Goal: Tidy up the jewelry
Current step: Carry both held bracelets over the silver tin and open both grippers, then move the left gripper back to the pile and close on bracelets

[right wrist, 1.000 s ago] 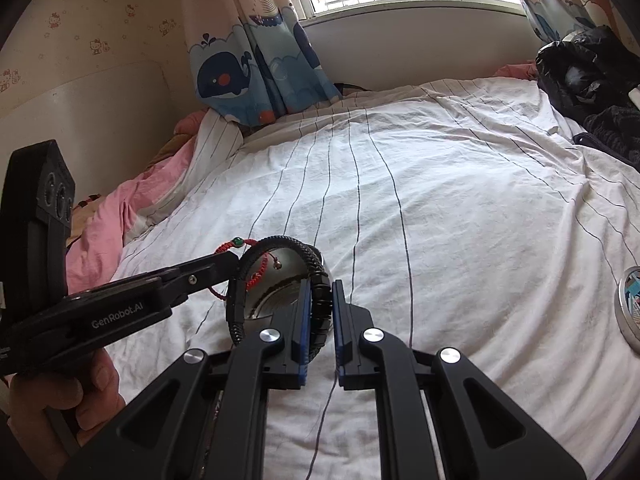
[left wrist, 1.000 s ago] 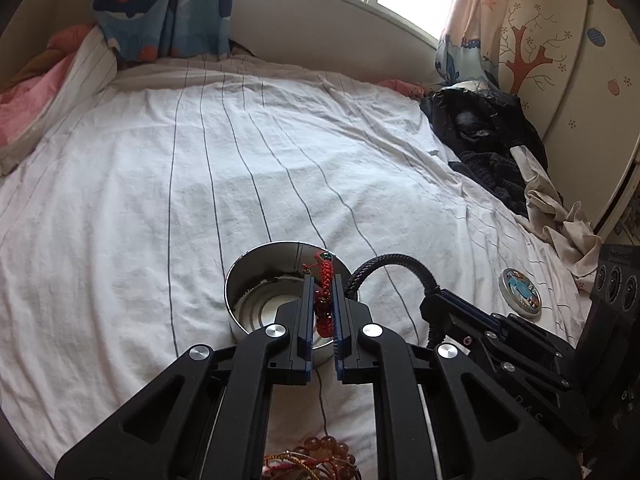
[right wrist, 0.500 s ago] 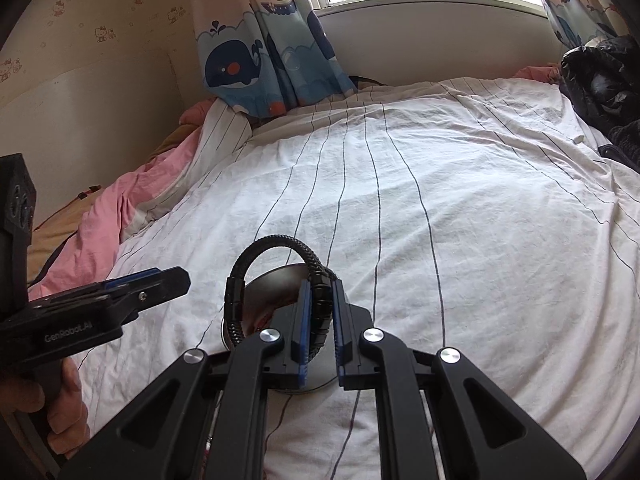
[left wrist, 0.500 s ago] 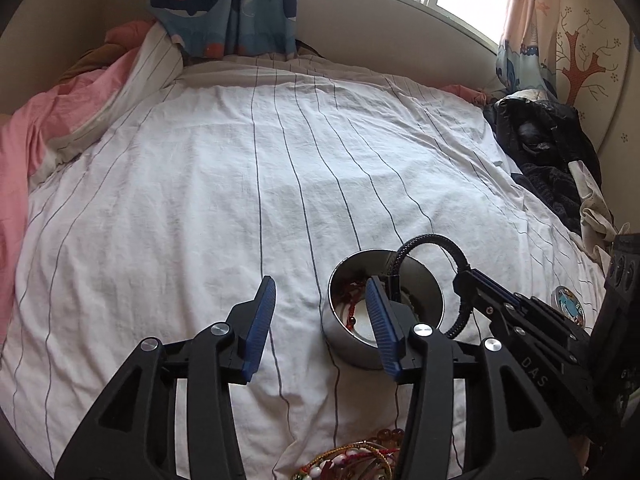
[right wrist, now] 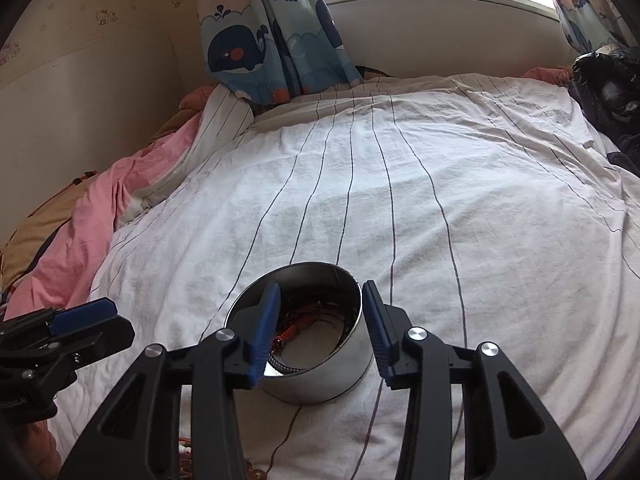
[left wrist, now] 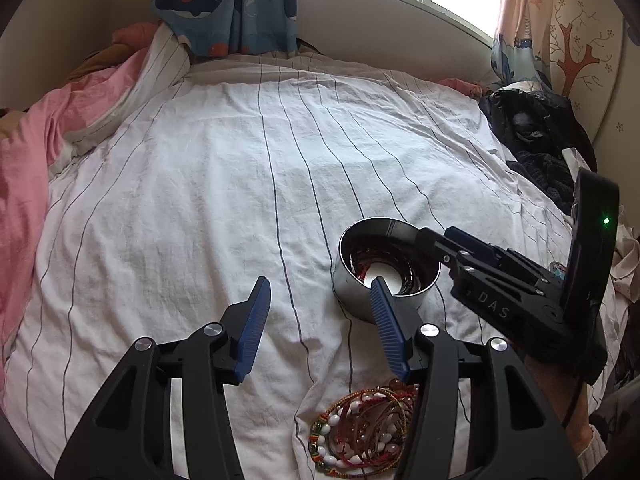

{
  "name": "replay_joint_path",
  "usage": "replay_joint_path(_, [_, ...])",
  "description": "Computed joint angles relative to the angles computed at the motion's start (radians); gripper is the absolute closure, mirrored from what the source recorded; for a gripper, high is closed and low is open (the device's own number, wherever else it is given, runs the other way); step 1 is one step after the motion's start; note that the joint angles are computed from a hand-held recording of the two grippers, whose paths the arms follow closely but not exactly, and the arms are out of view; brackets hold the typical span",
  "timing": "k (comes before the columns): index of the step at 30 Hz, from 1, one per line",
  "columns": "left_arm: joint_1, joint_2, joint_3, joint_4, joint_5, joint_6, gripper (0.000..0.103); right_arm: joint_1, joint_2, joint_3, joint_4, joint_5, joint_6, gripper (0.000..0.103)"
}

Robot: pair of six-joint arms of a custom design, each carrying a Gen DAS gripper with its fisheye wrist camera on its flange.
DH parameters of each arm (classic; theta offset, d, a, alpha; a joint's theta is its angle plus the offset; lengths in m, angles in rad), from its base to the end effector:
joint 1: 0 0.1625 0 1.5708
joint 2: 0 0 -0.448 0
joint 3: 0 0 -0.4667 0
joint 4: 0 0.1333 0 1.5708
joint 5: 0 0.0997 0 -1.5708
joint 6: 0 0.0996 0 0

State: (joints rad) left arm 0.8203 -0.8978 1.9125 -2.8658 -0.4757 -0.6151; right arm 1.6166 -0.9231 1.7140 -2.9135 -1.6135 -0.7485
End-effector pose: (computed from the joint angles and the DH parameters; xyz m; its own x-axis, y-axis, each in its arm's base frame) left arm -0.2702 -0.6150 0.1002 -0.7887 -0.2974 -0.5381 0.2452 0.6504 -0.7189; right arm 0.1626 -0.7289 0.1555 -0.7055 -0.5961 0.3834 -0.7085 0.6074 -0.3594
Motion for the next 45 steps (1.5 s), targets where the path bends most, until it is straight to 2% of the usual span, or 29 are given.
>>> replay_joint_path(4, [-0.022, -0.025, 0.043, 0.097, -0.012, -0.053, 0.053, -0.014, -0.089, 0.081, -0.015, 0.008, -0.025, 0.061])
replay_joint_path(9, [-0.040, -0.031, 0.084, 0.169, -0.061, -0.090, 0.053, -0.052, -0.204, 0.193, 0.034, 0.003, -0.057, 0.061])
replay_joint_path(13, [-0.055, -0.012, 0.086, 0.193, -0.069, -0.097, 0.053, -0.072, -0.242, 0.232, 0.064, -0.008, -0.032, 0.061])
replay_joint_path(15, [-0.055, -0.011, 0.085, 0.196, -0.078, -0.103, 0.053, -0.089, -0.262, 0.241, 0.104, 0.028, -0.009, 0.061])
replay_joint_path(17, [-0.055, -0.011, 0.082, 0.201, -0.072, -0.104, 0.053, -0.111, -0.284, 0.243, 0.170, 0.099, 0.003, 0.061])
replay_joint_path(19, [-0.050, -0.013, 0.084, 0.173, -0.076, -0.092, 0.053, -0.120, -0.294, 0.245, 0.196, 0.127, 0.012, 0.061])
replay_joint_path(22, [-0.038, -0.015, 0.087, 0.162, -0.089, -0.101, 0.053, -0.112, -0.289, 0.247, 0.177, 0.092, 0.025, 0.061])
replay_joint_path(26, [-0.023, -0.017, 0.096, 0.175, -0.113, -0.118, 0.053, -0.093, -0.270, 0.257, 0.102, 0.000, 0.019, 0.061])
replay_joint_path(29, [-0.021, -0.020, 0.101, 0.177, -0.111, -0.133, 0.053, -0.082, -0.250, 0.259, 0.051, -0.076, 0.011, 0.061])
replay_joint_path(33, [-0.027, -0.027, 0.105, 0.202, -0.103, -0.150, 0.053, -0.075, -0.228, 0.262, -0.002, -0.143, -0.010, 0.061])
replay_joint_path(38, [-0.039, -0.036, 0.114, 0.225, -0.105, -0.165, 0.053, -0.073, -0.217, 0.261, -0.036, -0.177, -0.026, 0.061])
replay_joint_path(45, [-0.057, -0.033, 0.129, 0.223, -0.127, -0.158, 0.053, -0.071, -0.211, 0.264, -0.051, -0.190, -0.032, 0.060])
